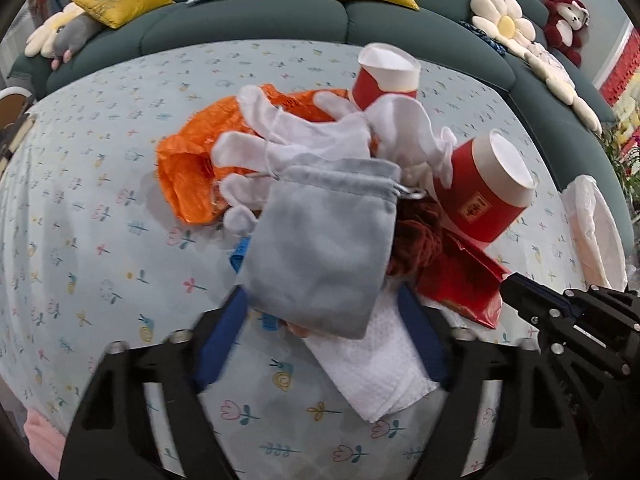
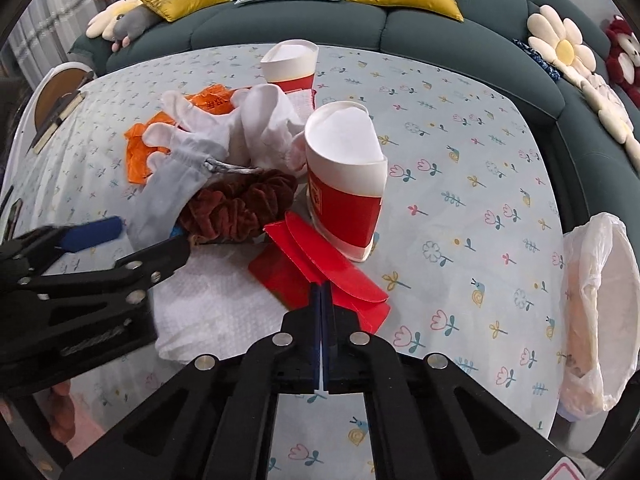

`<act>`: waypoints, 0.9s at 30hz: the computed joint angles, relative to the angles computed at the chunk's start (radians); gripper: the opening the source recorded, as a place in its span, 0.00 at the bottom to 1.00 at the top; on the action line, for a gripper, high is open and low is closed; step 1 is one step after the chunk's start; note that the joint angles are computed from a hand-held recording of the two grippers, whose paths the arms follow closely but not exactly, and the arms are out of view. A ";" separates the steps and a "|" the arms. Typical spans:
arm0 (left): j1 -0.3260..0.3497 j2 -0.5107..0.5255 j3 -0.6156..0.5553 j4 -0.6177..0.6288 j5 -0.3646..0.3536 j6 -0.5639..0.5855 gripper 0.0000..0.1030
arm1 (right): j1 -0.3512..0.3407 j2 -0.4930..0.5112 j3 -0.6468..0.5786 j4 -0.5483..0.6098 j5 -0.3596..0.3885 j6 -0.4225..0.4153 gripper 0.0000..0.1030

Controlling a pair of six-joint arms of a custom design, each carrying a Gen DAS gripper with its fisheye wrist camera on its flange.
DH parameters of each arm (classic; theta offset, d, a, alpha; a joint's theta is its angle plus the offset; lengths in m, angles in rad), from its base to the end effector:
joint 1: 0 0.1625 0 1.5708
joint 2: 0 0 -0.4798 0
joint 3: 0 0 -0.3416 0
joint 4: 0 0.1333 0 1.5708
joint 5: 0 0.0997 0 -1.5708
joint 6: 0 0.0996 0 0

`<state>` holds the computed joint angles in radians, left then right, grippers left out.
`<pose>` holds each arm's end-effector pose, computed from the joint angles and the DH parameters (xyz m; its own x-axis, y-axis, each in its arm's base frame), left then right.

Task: Collect trash
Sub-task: 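Grasp the grey pouch with the left gripper while the right gripper grasps the red packet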

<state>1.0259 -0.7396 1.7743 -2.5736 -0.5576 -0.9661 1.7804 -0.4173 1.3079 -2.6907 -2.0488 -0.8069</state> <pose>-0.1387 -0.6490 0.1363 -0.6755 -0.5341 -0.5084 -0.0662 0.7306 -0.6796 0.2459 -0.7356 0.0279 -0.4695 -0.7449 0.4740 -0.7830 0.5993 0.1663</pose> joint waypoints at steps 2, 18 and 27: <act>0.002 -0.002 0.003 -0.005 -0.008 -0.003 0.49 | -0.001 -0.013 0.007 0.014 0.016 0.010 0.00; -0.069 -0.045 0.044 -0.020 0.031 -0.069 0.09 | -0.013 -0.056 0.017 0.009 0.065 0.032 0.57; -0.096 -0.064 0.027 0.053 0.045 -0.114 0.09 | -0.025 0.032 -0.069 0.063 0.003 -0.002 0.20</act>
<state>0.9302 -0.8037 1.8014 -2.5207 -0.5130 -1.0797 1.7552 -0.3857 1.2385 -2.6272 -2.0458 -0.8086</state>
